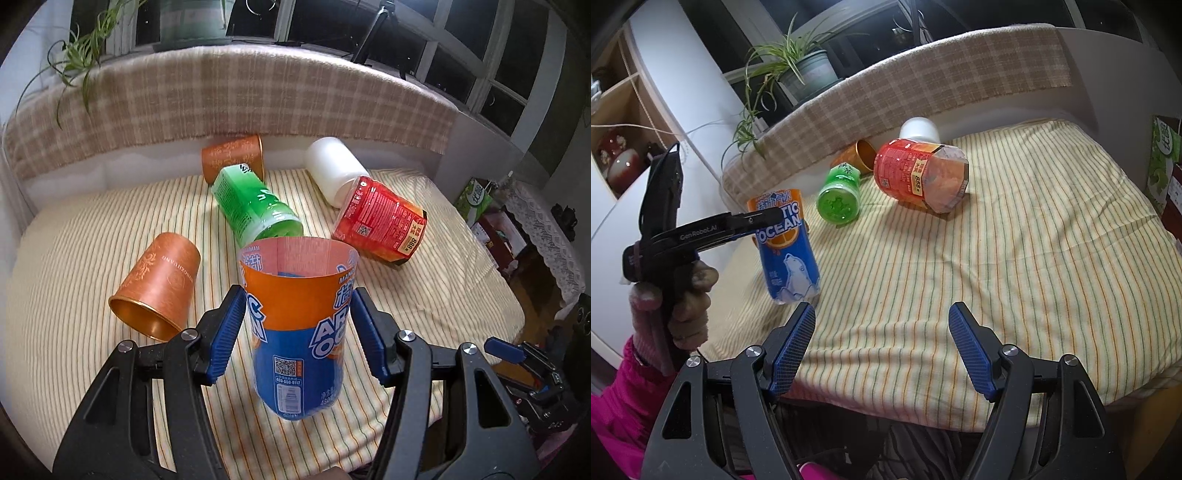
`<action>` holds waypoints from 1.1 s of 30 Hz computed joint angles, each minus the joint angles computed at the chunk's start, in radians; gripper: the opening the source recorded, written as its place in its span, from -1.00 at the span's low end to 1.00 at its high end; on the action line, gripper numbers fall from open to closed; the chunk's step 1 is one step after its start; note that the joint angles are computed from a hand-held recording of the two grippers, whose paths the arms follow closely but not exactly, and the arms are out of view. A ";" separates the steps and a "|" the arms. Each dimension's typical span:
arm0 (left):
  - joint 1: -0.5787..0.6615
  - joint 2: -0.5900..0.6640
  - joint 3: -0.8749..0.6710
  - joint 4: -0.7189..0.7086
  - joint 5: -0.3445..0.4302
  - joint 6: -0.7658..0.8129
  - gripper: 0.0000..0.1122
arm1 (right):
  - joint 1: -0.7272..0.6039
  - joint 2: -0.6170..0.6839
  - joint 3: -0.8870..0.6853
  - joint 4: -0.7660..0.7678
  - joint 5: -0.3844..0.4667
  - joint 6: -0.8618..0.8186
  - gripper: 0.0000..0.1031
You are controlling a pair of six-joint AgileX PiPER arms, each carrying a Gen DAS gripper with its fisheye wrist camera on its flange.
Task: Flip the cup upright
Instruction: 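Grasp the upright cup with the left gripper and adjust it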
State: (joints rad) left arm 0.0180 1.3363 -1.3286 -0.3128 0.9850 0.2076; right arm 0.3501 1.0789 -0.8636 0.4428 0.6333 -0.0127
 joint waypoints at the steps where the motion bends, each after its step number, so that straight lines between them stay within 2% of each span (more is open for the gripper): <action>1: -0.005 -0.002 0.000 0.004 -0.003 -0.004 0.08 | 0.001 -0.001 0.000 -0.002 0.000 -0.001 0.45; 12: -0.133 -0.044 0.033 0.175 -0.118 -0.124 0.08 | -0.010 -0.005 0.000 0.003 0.006 0.000 0.45; 33: -0.199 -0.052 0.083 0.218 -0.155 -0.147 0.09 | 0.003 -0.008 0.001 -0.035 0.001 0.037 0.45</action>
State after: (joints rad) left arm -0.1808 1.2839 -1.2453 -0.0945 0.8298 0.0607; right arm 0.3526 1.0705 -0.8622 0.4073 0.6346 0.0248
